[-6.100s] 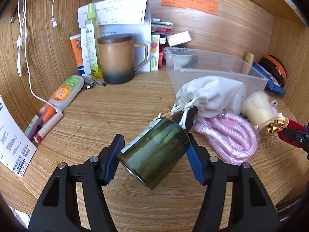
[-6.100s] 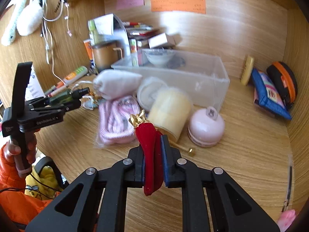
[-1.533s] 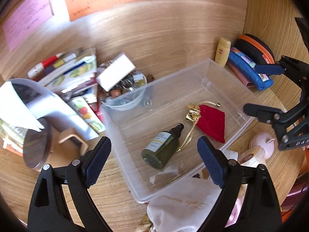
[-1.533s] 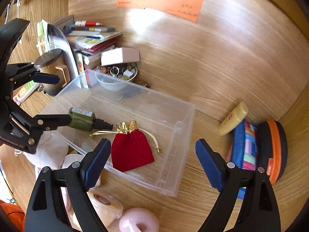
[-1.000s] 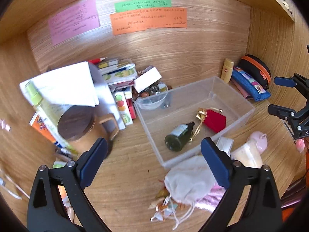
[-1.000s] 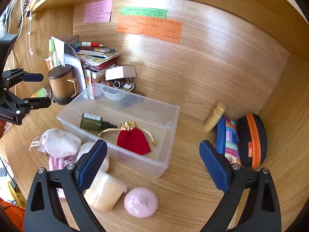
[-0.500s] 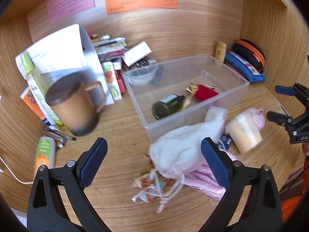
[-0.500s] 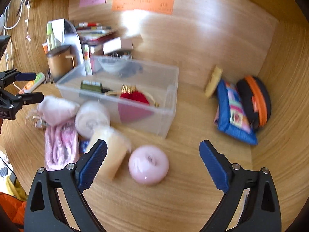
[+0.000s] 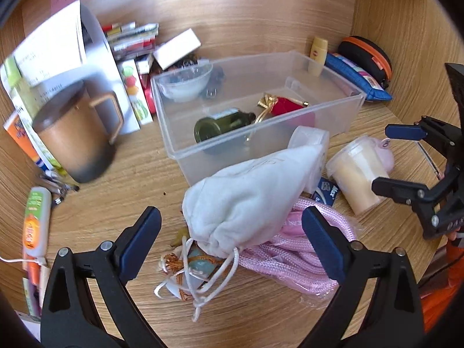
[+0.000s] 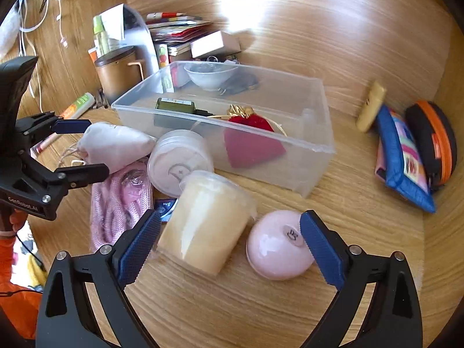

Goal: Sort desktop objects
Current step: 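Grasp the white cloth bag with the left tool while the right tool grasps the cream cup, then lift the cream cup with the right tool while the left tool holds the white bag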

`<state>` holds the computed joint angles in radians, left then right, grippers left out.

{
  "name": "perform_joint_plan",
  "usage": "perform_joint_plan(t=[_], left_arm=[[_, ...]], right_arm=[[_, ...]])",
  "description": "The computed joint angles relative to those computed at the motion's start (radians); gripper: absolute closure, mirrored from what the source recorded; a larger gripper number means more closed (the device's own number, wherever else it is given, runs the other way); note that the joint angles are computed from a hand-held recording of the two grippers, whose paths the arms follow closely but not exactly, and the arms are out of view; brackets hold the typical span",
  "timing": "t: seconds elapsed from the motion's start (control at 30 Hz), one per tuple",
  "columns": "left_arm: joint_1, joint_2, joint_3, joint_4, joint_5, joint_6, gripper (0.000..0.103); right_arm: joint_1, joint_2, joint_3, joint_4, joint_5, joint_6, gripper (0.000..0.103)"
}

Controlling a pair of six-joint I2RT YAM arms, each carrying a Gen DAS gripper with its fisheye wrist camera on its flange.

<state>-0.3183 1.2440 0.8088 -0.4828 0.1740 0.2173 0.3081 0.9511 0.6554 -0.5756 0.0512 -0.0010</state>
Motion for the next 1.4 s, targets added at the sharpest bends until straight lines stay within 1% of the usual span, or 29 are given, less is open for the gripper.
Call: perform_joint_plan(t=[0.07,0.27,0.37,0.57,0.6,0.7,0.8,0.87,0.9,0.93,0.97,1.0,1.07,1.17,1.23,1.3,1.4], left_arm=[[0.005,0.031,0.009,0.002,0.016,-0.004,0.004],[0.001,0.121,0.045,0.01,0.037,-0.024,0.005],[-0.003,0.139,0.05,0.02,0.034,-0.029,0.005],[0.0,0.176,0.066,0.026,0.056,-0.03,0.004],[0.004,0.182,0.066,0.033,0.064,-0.031,0.005],[0.012,0.186,0.053,0.075,0.082,-0.055,0.005],[0.026,0.176,0.041,0.099,0.098,-0.06,0.005],[0.03,0.162,0.025,0.118,0.093,-0.071,0.005],[0.037,0.161,0.026,0.113,0.101,-0.067,0.007],[0.041,0.162,0.025,0.112,0.112,-0.066,0.012],[0.044,0.166,0.026,0.107,0.124,-0.065,0.015],[0.046,0.171,0.029,0.1,0.133,-0.061,0.022],[0.045,0.172,0.025,0.11,0.131,-0.067,0.023],[0.037,0.157,0.012,0.12,0.123,-0.076,0.027],[0.037,0.15,0.006,0.122,0.12,-0.074,0.029],[0.041,0.147,0.002,0.126,0.126,-0.08,0.032],[0.039,0.135,-0.008,0.136,0.121,-0.087,0.036]], right_arm=[[0.023,0.015,0.005,0.007,0.02,-0.002,0.007],[0.037,0.095,0.031,0.023,-0.006,-0.022,0.007],[0.025,0.139,0.044,0.025,-0.033,-0.027,0.007],[0.016,0.184,0.046,0.057,-0.047,-0.03,0.007],[0.021,0.188,0.044,0.065,-0.035,-0.028,0.007],[0.026,0.203,0.04,0.082,-0.042,-0.036,0.011],[0.044,0.208,0.031,0.101,-0.007,-0.038,0.019],[0.038,0.199,0.021,0.112,-0.012,-0.049,0.024],[0.027,0.194,0.017,0.116,-0.026,-0.057,0.029],[0.015,0.189,0.014,0.118,-0.039,-0.065,0.032],[-0.005,0.183,0.012,0.117,-0.069,-0.075,0.032],[-0.013,0.181,0.012,0.119,-0.083,-0.075,0.033],[-0.013,0.178,0.009,0.124,-0.085,-0.072,0.033],[-0.01,0.171,0.007,0.125,-0.086,-0.058,0.035],[-0.031,0.161,0.006,0.122,-0.114,-0.046,0.038],[-0.047,0.157,0.01,0.116,-0.138,-0.041,0.038],[-0.044,0.136,0.006,0.108,-0.135,-0.035,0.038]])
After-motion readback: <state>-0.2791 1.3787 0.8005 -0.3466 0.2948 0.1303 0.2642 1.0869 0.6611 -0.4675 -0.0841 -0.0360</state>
